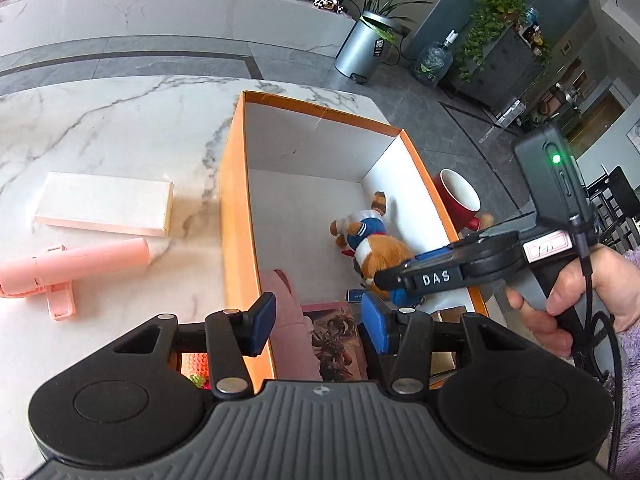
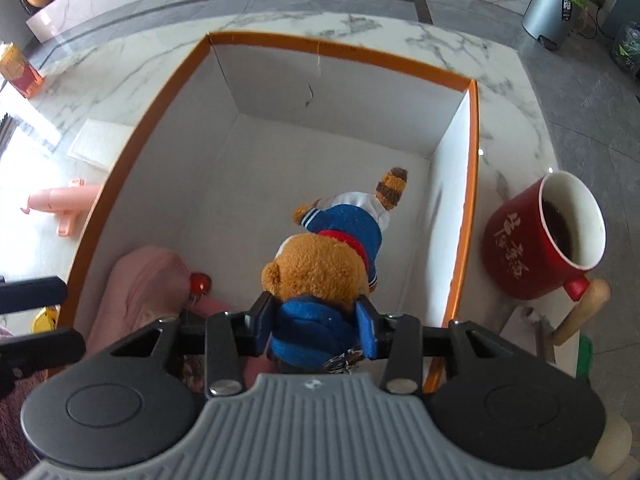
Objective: Organize objects
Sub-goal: 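Carry the cardboard box with the left tool while the right tool lowers the teddy bear into the box, then grasp the yellow tape measure with the left tool while the right tool grasps the crocheted orange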
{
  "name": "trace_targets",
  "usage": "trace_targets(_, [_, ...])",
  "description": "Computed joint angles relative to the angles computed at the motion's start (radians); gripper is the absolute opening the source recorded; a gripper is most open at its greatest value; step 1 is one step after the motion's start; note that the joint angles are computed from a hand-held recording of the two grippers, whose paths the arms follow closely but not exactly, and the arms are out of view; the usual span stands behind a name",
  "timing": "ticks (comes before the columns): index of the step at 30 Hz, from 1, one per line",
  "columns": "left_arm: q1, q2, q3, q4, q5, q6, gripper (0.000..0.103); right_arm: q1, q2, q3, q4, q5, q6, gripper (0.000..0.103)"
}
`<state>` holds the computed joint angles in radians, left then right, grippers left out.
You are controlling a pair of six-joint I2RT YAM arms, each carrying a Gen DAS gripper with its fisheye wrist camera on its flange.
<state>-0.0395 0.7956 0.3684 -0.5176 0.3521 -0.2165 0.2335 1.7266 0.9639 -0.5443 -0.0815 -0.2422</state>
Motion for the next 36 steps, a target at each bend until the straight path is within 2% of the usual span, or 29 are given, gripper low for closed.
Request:
trace_targets(3, [0.015,-0.006,-0.004,0.009,0.008,0.0,0.055,0.038,0.018,-0.01,0.002,0.07,-0.005,0.047])
trace_targets(7, [0.057,-0.058,-0.004,-0.035,0.027,0.027,0.055,0.096,0.044,-0.009,0.012,0.16,-0.034,0.05])
trace_targets(11, [0.118,-0.091,0.001,-0.08,0.046,0.064,0.055,0.111,0.06,0.03,-0.055,0.179,-0.038,0.053])
trace_targets(14, [0.16,-0.09,0.002,-0.086,0.064,0.088,0.055,0.116,0.017,0.025,-0.062,0.185,-0.061,0.065])
trace_targets(16, [0.178,-0.09,0.005,-0.087,0.072,0.096,0.055,0.124,-0.007,0.023,-0.056,0.192,-0.073,0.068])
trace_targets(17, [0.185,-0.089,0.006,-0.086,0.075,0.099,0.055,0.127,-0.01,0.026,-0.051,0.193,-0.074,0.067])
trace_targets(18, [0.19,-0.089,0.007,-0.087,0.077,0.101,0.055,0.13,-0.002,0.03,-0.043,0.194,-0.071,0.062])
trace_targets(19, [0.197,-0.091,0.009,-0.091,0.079,0.106,0.055,0.13,0.012,0.036,-0.037,0.197,-0.066,0.051])
trace_targets(21, [0.215,-0.091,0.01,-0.098,0.089,0.12,0.055,0.125,0.048,0.051,-0.026,0.202,-0.068,0.037])
trace_targets(22, [0.226,-0.091,0.01,-0.102,0.093,0.129,0.055,0.118,0.06,0.053,-0.015,0.191,-0.075,0.035])
trace_targets(26, [0.273,-0.07,0.012,-0.103,0.101,0.156,0.055,0.09,0.101,0.072,-0.032,0.145,-0.082,0.031])
trace_targets(30, [0.318,-0.052,0.018,-0.107,0.113,0.182,0.055,0.085,0.105,0.075,-0.039,0.145,-0.078,0.029])
trace_targets(36, [0.405,-0.097,0.044,-0.199,0.126,0.268,0.055,0.096,0.052,0.029,-0.007,0.144,-0.087,0.03])
